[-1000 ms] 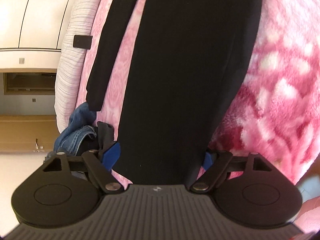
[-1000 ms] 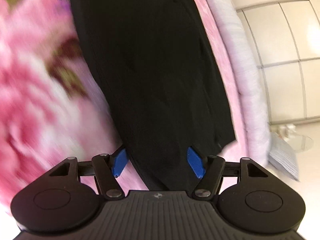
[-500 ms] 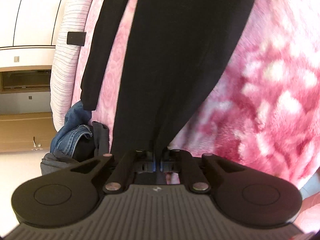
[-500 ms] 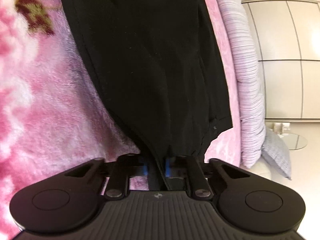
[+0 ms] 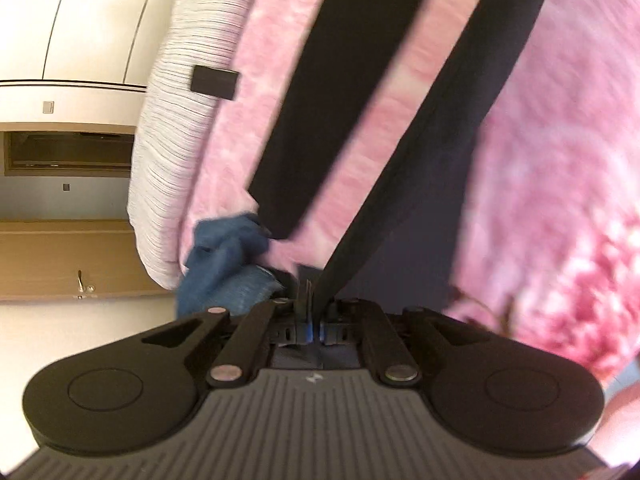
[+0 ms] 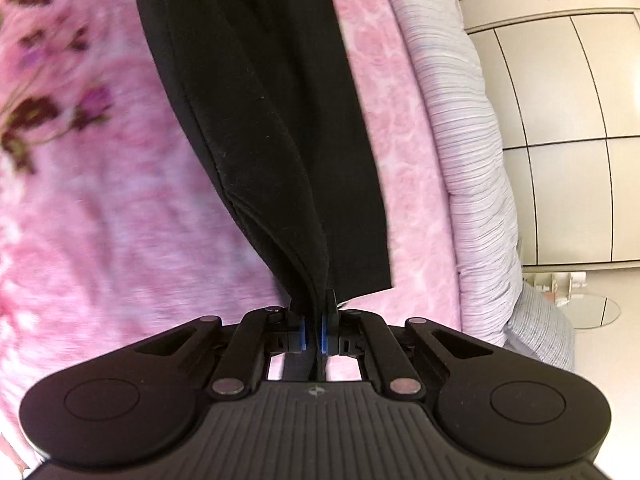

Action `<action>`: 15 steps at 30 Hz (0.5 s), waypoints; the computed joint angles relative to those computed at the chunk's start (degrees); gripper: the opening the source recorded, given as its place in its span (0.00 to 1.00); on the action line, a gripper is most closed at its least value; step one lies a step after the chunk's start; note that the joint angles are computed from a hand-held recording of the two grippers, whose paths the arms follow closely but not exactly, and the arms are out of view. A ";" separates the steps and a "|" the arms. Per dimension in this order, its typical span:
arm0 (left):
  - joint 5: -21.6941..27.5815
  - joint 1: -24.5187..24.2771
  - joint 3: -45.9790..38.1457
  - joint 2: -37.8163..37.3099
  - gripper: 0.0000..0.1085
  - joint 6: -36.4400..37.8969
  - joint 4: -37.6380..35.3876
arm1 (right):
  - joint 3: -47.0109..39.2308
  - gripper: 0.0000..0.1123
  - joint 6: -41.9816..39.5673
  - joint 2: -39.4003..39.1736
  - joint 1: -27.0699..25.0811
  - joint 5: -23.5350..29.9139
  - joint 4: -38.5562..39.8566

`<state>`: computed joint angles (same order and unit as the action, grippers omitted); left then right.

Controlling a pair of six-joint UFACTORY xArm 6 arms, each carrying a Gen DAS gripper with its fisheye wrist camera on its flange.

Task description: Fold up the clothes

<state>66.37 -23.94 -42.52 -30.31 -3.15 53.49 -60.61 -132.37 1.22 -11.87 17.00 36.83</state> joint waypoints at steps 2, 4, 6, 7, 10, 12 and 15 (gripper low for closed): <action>-4.21 5.29 -5.31 4.90 0.03 3.37 -0.90 | -5.01 0.02 6.69 3.10 0.71 1.45 -7.49; -8.24 10.01 -10.42 10.23 0.03 8.09 -3.03 | -10.02 0.02 15.72 6.24 1.49 3.99 -17.03; -11.37 14.15 -16.15 16.07 0.03 13.46 -6.10 | -16.38 0.02 24.24 10.00 2.40 7.61 -25.57; -12.61 15.97 -18.96 18.98 0.03 16.18 -7.96 | -19.14 0.02 29.01 11.41 2.96 9.77 -29.74; -14.36 19.81 -27.37 26.89 0.03 24.02 -13.73 | -28.16 0.02 35.60 17.15 4.86 14.51 -37.24; -14.04 21.49 -32.92 31.98 0.03 28.74 -16.93 | -34.58 0.02 38.82 21.35 5.92 17.97 -40.49; -12.47 23.22 -41.32 39.75 0.03 33.17 -20.31 | -44.29 0.03 43.78 27.68 7.13 23.50 -43.23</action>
